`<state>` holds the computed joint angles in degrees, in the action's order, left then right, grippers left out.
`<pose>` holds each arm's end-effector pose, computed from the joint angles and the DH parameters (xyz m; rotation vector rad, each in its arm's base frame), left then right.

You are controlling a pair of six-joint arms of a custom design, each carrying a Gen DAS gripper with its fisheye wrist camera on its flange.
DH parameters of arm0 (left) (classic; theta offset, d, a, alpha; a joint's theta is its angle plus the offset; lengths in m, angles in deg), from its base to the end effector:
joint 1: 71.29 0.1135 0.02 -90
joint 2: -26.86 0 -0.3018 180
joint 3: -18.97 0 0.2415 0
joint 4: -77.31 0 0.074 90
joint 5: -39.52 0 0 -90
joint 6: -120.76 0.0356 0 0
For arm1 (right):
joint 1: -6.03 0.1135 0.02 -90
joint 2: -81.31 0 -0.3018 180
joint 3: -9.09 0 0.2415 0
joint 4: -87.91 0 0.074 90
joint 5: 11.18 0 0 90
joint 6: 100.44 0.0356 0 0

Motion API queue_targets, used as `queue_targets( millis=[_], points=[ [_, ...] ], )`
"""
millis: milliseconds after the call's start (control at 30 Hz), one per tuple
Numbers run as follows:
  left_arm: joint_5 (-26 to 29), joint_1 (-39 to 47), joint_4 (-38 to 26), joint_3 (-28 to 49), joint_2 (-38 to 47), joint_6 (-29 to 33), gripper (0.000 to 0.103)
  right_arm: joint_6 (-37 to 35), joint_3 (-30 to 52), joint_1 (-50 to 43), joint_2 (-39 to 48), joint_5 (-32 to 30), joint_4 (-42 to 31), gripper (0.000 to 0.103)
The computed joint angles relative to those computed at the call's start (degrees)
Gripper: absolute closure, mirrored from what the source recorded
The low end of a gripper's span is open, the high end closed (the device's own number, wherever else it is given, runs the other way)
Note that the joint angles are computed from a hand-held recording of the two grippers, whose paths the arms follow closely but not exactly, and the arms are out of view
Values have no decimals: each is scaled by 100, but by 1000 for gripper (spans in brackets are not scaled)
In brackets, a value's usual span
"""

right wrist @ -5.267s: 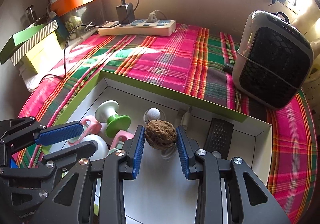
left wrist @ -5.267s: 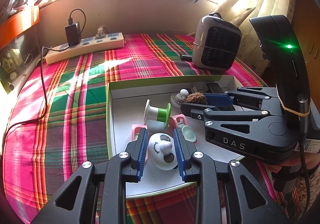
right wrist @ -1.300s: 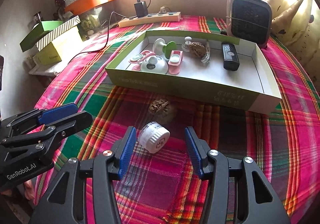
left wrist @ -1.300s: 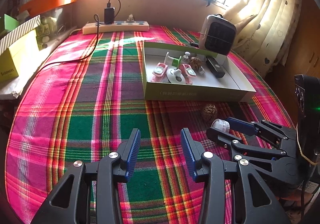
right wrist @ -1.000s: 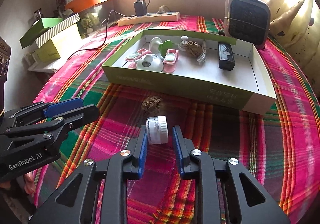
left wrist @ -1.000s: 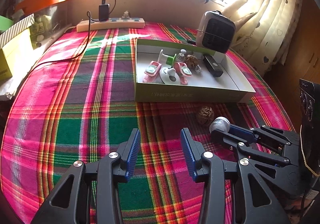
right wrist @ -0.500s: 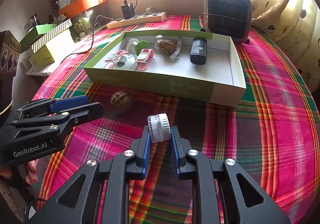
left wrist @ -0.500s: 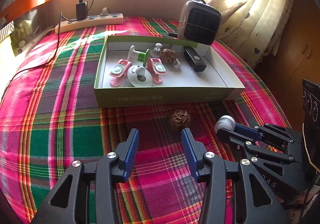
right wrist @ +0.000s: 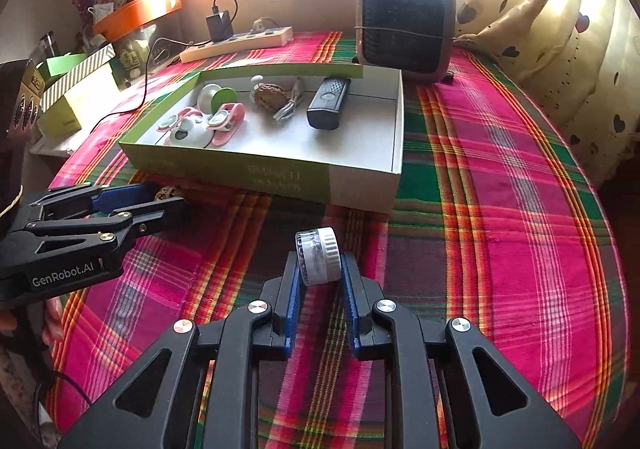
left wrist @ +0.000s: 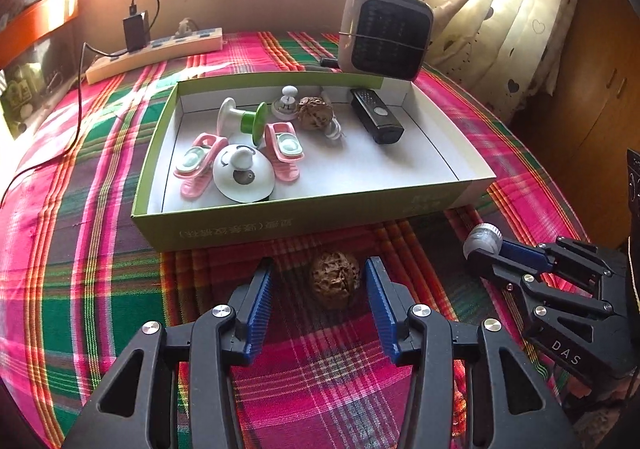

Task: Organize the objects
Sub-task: 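Grasp the second walnut with the left gripper while the right gripper holds the roller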

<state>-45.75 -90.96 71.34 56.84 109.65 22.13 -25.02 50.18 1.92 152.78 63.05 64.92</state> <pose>0.2082 -0.0776 0.1574 0.2749 2.4660 -0.3148 0.1972 -0.0045 0.1906 -0.3370 2.4410 0.2041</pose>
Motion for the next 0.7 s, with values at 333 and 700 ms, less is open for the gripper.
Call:
queue_targets(
  millis=[333,700],
  points=[
    [-193,-136,117,-43,19,-61,59,-45,34,-74,59,-133,-21,83],
    [-252,-161,104,-41,24,-53,77,-19,24,-44,61,-115,-3,83]
  ],
)
